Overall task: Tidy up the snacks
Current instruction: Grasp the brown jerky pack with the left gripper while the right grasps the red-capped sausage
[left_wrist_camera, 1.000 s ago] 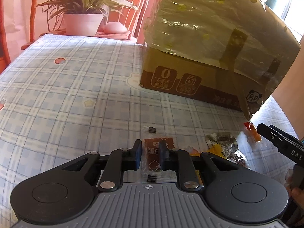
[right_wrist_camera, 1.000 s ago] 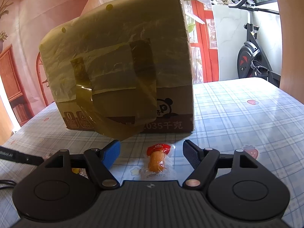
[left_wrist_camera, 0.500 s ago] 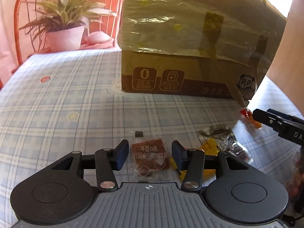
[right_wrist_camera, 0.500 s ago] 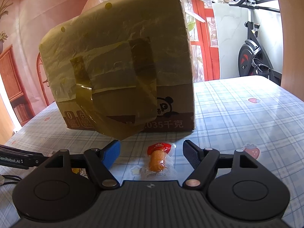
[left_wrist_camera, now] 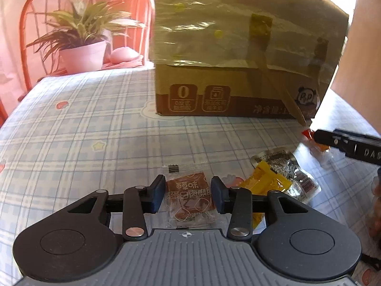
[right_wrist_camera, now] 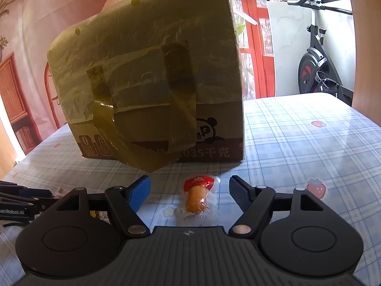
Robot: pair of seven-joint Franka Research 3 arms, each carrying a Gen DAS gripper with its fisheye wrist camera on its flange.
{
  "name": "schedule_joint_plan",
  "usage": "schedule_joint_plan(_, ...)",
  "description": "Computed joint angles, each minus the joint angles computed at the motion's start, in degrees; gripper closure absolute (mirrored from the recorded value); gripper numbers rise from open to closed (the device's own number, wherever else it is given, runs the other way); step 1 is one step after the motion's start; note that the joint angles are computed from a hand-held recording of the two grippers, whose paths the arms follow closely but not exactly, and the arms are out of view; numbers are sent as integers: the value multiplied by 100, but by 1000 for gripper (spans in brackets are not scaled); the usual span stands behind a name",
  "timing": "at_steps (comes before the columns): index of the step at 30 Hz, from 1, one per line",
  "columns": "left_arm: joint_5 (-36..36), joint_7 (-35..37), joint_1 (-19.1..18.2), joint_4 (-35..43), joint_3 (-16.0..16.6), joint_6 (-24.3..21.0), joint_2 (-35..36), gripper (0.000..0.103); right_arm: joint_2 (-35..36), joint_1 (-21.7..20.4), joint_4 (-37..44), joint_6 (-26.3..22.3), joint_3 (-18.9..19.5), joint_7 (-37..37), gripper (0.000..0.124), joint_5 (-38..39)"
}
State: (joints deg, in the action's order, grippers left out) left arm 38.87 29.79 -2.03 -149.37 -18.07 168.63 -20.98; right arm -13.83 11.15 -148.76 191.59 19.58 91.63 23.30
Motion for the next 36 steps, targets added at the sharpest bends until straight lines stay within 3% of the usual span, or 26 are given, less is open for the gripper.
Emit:
schedule_joint_plan(5, 145, -359, 240, -94, -119, 190, -152, 59, -46, -1049, 147, -430, 969, 225, 58, -146)
schedule_joint_plan(7, 236, -449, 344, -111, -179, 290, -201, 59, -53, -1319, 187, -550, 1187, 414, 59, -338)
schedule_joint_plan(18, 115, -525, 544, -256, -284, 694, -435, 59, 43, -1631, 350, -888, 1278, 1175, 66, -1264)
schedule_joint_plan(20, 23, -505, 547, -310, -288, 755, -486, 59, -6, -1988, 372, -963, 1592, 1434, 67, -1609)
schedule_joint_plan(23, -120, -443, 535, -388, -292, 822, -550, 59, -114, -2466, 386, -1046, 2015, 1834, 81, -2072)
schedule_joint_plan(29, -384, -287, 565, -487, -320, 929, -639, 59, -146, -2451, 347, -1018, 1968, 2190, 92, -2569)
schedule_joint_plan(36, -585, -246, 751, -565, -505, 1051, -765, 59, -316, -2553, 206, -787, 2015, 2671, 94, -2984)
